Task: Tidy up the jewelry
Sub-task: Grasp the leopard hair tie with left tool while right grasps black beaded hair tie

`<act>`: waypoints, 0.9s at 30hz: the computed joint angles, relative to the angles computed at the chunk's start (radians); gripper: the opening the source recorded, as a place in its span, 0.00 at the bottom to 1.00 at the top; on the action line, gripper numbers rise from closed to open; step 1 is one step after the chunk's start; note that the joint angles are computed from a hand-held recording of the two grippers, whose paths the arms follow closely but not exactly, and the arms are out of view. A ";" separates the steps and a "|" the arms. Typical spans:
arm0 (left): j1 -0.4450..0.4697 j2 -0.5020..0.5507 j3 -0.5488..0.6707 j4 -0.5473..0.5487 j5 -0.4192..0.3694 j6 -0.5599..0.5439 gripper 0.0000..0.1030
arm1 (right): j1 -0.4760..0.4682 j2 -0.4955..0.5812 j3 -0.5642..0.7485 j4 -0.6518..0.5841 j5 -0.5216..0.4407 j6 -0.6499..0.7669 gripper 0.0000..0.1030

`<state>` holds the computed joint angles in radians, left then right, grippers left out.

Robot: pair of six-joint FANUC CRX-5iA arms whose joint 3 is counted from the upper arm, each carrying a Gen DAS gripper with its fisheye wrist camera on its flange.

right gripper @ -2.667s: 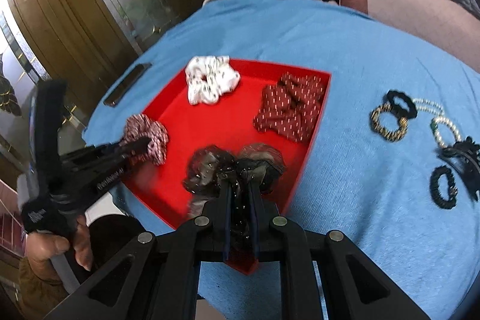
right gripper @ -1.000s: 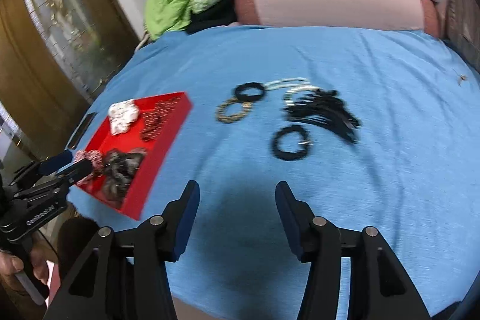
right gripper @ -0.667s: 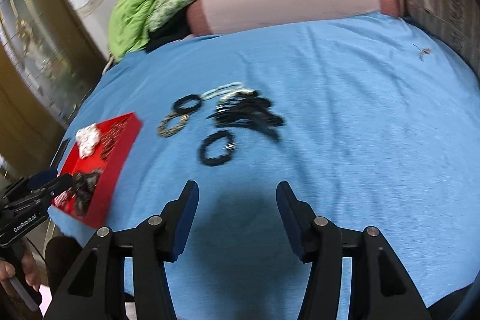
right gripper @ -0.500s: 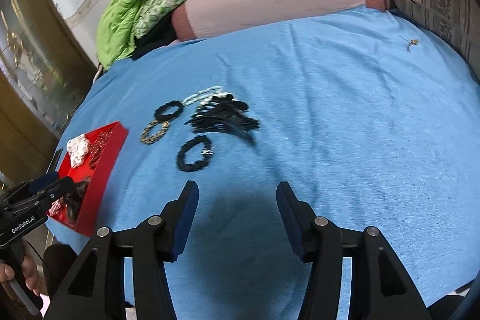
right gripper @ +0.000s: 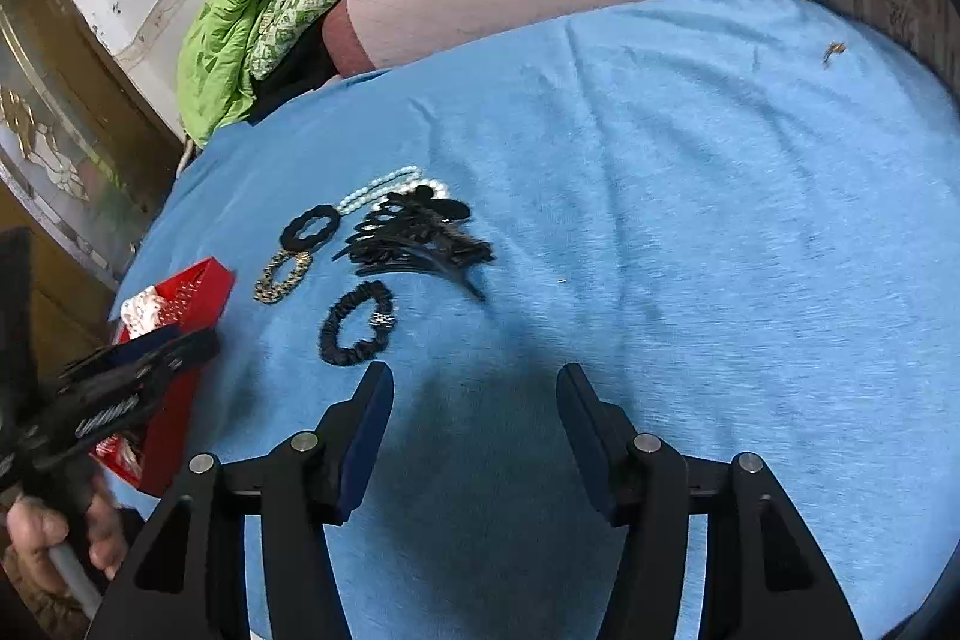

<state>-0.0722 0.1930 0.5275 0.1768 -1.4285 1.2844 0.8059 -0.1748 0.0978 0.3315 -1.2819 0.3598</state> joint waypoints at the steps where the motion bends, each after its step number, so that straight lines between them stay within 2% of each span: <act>1: 0.000 0.030 0.027 0.000 -0.008 0.026 0.55 | -0.003 0.011 0.008 -0.007 0.008 0.010 0.60; 5: -0.009 0.119 0.111 -0.017 -0.028 0.077 0.55 | -0.017 0.055 0.036 -0.029 0.036 0.052 0.60; 10: -0.022 0.183 0.157 -0.030 -0.035 0.069 0.55 | -0.037 0.116 0.076 -0.040 0.054 0.095 0.60; 14: -0.022 0.196 0.153 -0.015 -0.004 0.053 0.55 | -0.050 0.159 0.103 -0.055 0.047 0.124 0.60; 17: -0.018 0.191 0.137 0.001 0.018 0.046 0.53 | -0.042 0.187 0.116 -0.022 0.032 0.133 0.60; 18: -0.015 0.189 0.130 0.006 0.025 0.042 0.46 | -0.039 0.196 0.121 -0.011 0.022 0.138 0.59; 19: -0.015 0.186 0.126 0.009 0.032 0.038 0.30 | -0.035 0.204 0.125 0.000 0.013 0.141 0.59; 20: -0.014 0.183 0.121 0.014 0.036 0.032 0.20 | -0.030 0.211 0.128 0.014 0.002 0.141 0.55; 21: -0.016 0.187 0.130 0.011 0.025 0.030 0.05 | -0.025 0.220 0.134 0.030 -0.016 0.144 0.40; 23: -0.016 0.190 0.137 0.019 0.007 0.028 0.06 | -0.019 0.227 0.138 0.044 -0.033 0.158 0.21; 24: -0.013 0.187 0.133 0.030 0.000 0.027 0.06 | -0.019 0.221 0.134 0.040 -0.028 0.160 0.15; 27: 0.003 0.170 0.105 0.072 -0.018 0.024 0.06 | -0.010 0.203 0.121 0.035 -0.027 0.153 0.15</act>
<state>-0.0695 0.3632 0.6330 0.2484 -1.4464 1.3082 0.7959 0.0280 0.2188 0.3662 -1.3094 0.5128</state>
